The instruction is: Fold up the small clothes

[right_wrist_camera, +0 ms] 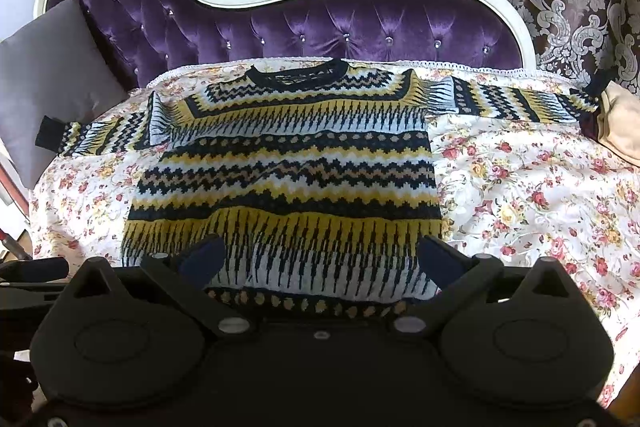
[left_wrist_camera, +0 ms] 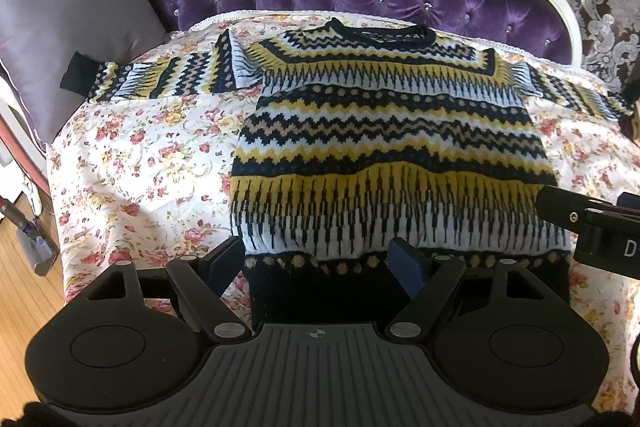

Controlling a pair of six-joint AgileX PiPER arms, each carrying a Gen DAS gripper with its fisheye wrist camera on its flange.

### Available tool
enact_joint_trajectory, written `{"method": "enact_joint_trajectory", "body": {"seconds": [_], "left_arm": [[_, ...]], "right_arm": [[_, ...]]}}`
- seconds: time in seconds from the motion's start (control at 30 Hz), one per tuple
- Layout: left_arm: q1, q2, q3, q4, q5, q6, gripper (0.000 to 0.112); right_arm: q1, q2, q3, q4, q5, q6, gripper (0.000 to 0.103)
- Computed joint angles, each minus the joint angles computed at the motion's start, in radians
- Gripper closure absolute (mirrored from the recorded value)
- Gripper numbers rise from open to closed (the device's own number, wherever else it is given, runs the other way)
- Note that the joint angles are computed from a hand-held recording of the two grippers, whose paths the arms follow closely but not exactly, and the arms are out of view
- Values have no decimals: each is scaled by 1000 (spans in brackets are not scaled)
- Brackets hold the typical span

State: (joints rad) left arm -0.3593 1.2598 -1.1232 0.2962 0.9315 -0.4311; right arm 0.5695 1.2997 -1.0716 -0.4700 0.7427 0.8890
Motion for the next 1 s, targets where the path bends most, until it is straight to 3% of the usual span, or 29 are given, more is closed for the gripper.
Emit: {"method": "enact_joint_trajectory", "body": {"seconds": [1.0], "left_arm": [[55, 173, -81, -7, -33, 46, 34]], "right_arm": [[-114, 158, -92, 151, -48, -172, 1]]}}
